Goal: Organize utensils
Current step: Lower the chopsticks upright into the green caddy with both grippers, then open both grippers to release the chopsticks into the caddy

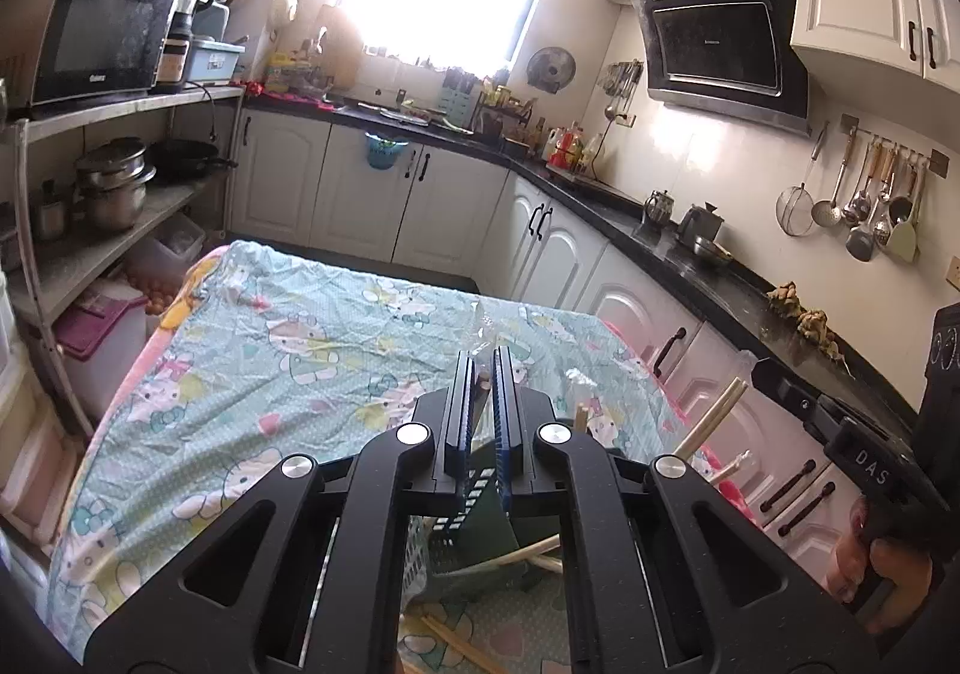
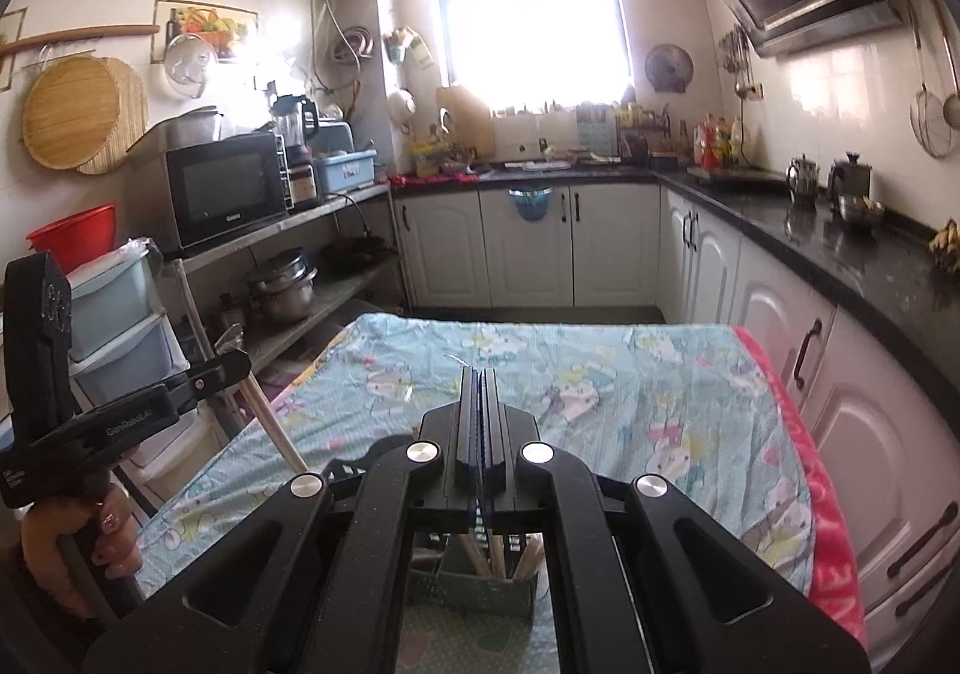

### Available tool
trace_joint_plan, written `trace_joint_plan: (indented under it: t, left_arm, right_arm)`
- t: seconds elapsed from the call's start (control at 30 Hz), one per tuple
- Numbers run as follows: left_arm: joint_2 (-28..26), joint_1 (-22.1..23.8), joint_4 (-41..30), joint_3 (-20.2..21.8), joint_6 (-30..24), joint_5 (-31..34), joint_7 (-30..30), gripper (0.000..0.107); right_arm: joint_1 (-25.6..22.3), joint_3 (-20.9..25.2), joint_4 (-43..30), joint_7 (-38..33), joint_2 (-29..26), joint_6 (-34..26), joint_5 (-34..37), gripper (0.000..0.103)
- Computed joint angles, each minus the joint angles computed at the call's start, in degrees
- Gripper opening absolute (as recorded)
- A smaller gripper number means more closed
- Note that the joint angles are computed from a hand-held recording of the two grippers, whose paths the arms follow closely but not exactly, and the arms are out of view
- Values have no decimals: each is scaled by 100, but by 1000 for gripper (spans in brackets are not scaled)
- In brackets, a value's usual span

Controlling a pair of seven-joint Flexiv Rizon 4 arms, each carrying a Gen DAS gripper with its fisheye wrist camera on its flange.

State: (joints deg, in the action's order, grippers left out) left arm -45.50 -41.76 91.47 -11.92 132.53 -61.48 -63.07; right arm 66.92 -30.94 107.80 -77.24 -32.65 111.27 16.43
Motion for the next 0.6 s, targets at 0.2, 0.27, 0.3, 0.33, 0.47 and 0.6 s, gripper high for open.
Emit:
trace_joint_plan:
  t: [0.2, 0.27, 0.3, 0.33, 0.47, 0.6]
  left_arm:
    - [75, 34, 193, -48, 55, 44, -266, 26]
    - [138, 39, 323, -45, 135, 117, -432, 38]
    - [162, 34, 365, -43, 166, 139, -490, 41]
    - [193, 33, 424, -45, 217, 180, -579, 46]
    - [349, 48, 740, -54, 407, 352, -979, 64]
    - [452, -19, 920, -52, 580, 277, -1095, 78]
  right_arm:
    - [6, 23, 138, 162, 28, 15, 57, 34]
    - [15, 37, 195, 150, 73, 94, 118, 36]
    - [51, 10, 236, 126, 101, 115, 166, 40]
    - [95, -25, 277, 103, 128, 141, 228, 47]
    - [169, -35, 409, -40, 270, 217, 439, 55]
    - [289, -76, 559, -181, 413, 261, 613, 64]
